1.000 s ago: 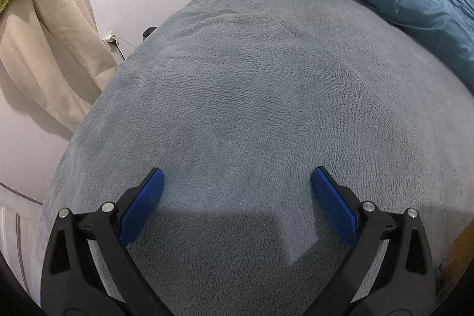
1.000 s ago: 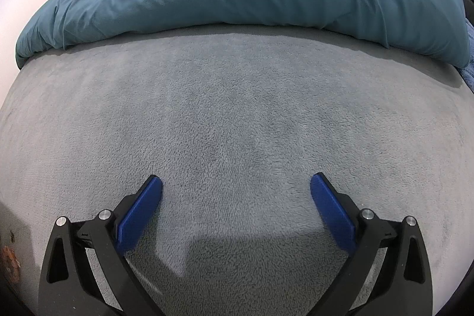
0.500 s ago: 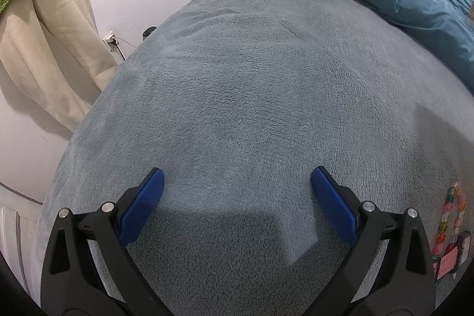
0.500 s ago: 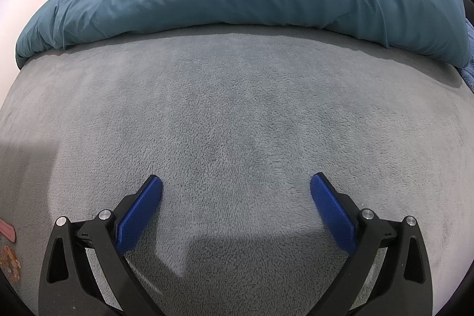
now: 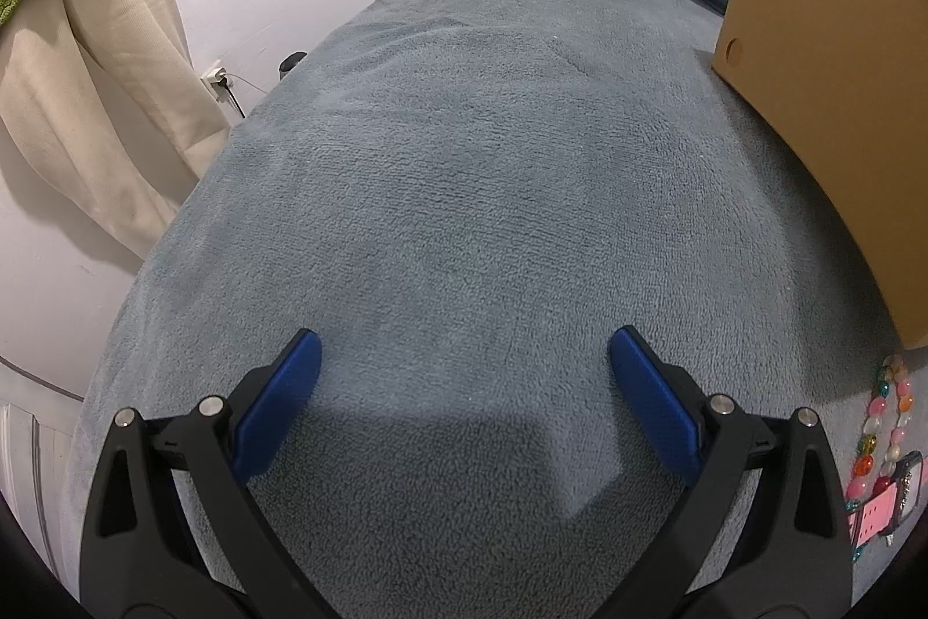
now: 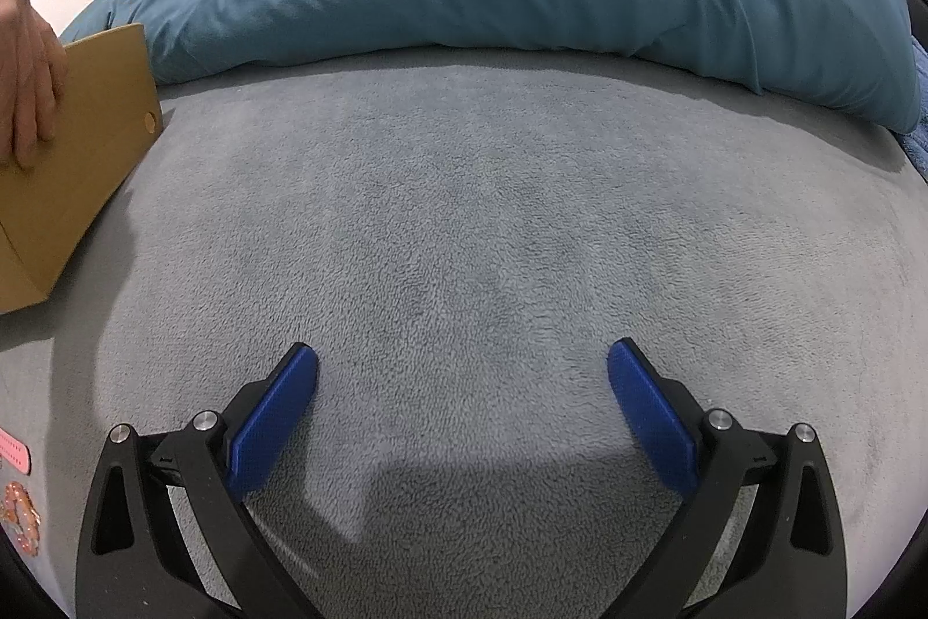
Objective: Organize jewelry
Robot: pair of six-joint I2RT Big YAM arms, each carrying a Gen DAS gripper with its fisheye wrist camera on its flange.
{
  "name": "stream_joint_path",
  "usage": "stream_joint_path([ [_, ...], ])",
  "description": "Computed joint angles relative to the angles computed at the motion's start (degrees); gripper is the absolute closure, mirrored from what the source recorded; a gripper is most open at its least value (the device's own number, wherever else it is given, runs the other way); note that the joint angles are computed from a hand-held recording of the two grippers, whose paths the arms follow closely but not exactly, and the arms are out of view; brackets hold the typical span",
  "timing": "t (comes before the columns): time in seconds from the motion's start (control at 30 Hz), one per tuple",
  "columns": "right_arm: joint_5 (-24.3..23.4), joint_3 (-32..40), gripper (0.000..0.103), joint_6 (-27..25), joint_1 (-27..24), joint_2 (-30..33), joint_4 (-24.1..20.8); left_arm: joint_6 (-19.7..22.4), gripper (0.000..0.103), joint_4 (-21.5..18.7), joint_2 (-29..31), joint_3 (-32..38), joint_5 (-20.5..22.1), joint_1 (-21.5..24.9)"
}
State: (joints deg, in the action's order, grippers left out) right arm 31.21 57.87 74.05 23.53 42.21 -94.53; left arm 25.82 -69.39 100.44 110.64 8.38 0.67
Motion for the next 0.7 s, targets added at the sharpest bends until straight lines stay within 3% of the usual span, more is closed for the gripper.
stream_joint_path([
  [0.33,0.0,0.0,0.006,0.0,0.0,-0.1,0.0,0.0,0.007,-0.1,0.1,0.1,0.0,0.0],
  [0.5,0.0,0.0,0.006,0.1,0.1,-0.1,-0.1,-0.1,0.007,1.8,-0.9,-1.7,0.2,0.0],
  [0.7,0.5,-0.2,0.006,0.8,0.7,-0.2,-0.2,-0.4,0.007,0.3,-0.2,-0.6,0.1,-0.1],
])
